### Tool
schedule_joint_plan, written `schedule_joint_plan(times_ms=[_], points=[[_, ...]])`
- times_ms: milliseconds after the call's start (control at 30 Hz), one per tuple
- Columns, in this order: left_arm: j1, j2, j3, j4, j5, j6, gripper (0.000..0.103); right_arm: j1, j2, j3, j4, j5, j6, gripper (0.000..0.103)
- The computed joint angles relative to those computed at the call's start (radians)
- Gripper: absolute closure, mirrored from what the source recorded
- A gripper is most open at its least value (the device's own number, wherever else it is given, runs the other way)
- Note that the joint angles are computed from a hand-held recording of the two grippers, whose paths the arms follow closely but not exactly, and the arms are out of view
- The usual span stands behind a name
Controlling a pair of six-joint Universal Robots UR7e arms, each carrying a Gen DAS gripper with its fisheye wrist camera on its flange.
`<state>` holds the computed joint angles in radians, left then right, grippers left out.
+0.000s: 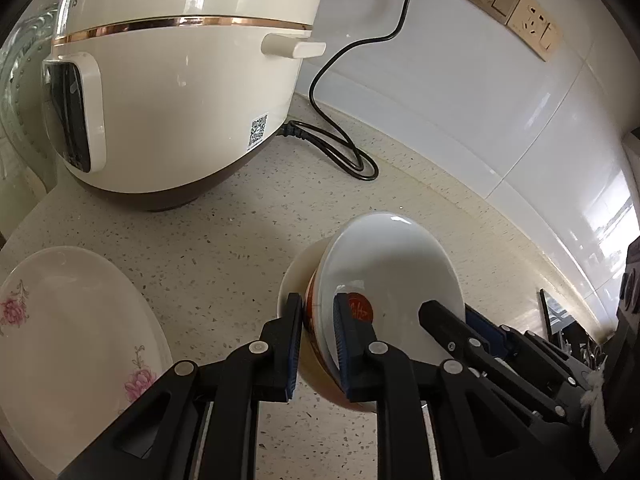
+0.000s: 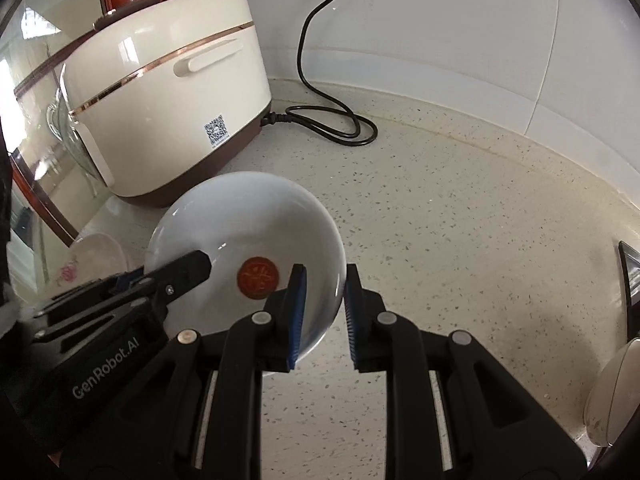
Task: Organize plates and bowls
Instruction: 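Lower the red-rimmed bowl into the white bowl and open both grippers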
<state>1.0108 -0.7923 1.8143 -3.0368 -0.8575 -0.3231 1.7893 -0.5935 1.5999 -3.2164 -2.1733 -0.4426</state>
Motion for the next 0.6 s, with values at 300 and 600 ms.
schedule_joint_plan(times_ms=[300,600], points=[[-0.003,-0.003,0.001,-0.002,0.012,0.009,0.081,-0.007,-0.006,0.010,0.006,0.012,0.013,0.078],[-0.005,-0.017,0.008,0.004,-0.006,-0.004,0.069,-0.009,0.000,0.002,-0.014,0.004,0.027,0.058]])
